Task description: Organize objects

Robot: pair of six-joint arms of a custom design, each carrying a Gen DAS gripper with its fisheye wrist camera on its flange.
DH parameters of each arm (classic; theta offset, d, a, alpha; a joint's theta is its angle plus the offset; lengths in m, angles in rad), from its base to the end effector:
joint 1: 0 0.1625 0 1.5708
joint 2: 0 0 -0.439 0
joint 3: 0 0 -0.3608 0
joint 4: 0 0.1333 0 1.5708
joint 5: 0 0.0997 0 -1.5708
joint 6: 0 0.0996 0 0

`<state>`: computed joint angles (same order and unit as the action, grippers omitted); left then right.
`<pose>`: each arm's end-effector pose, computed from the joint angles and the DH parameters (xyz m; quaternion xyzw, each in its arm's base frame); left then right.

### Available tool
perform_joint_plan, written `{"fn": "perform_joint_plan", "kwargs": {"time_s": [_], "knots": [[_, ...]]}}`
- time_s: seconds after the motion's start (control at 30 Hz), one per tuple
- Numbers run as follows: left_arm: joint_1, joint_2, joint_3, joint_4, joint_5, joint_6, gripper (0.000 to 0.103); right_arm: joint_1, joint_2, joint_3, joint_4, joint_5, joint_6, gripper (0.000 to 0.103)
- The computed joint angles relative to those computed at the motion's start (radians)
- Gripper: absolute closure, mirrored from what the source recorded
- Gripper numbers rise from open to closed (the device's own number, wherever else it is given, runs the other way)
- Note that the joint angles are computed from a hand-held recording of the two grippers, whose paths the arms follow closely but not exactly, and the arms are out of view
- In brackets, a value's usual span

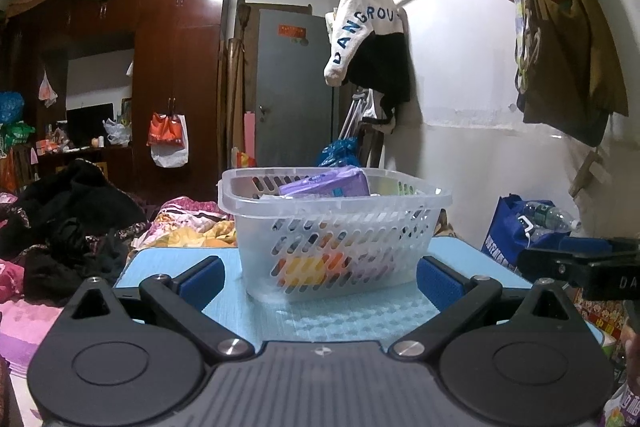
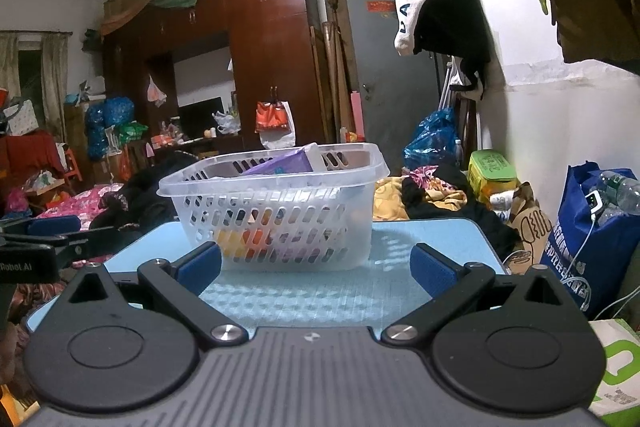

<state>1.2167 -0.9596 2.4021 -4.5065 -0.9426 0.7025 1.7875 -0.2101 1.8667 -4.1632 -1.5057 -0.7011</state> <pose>0.0460 -0.4287 0.2573 0.1707 0.7087 -0.5968 0.3353 0.2521 -0.4950 -0.0841 0.4083 -0.7933 0.4446 0.0799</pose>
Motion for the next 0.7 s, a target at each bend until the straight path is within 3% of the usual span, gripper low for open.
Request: {"fn": "perform_joint_plan", "kwargs": {"time_s": [0.7], "knots": [[0.011,0.006,-0.008,0.004,-0.015,0.000,0.000,0.003,0.014,-0.010,0.009,-0.003,-0.030,0.000]]}}
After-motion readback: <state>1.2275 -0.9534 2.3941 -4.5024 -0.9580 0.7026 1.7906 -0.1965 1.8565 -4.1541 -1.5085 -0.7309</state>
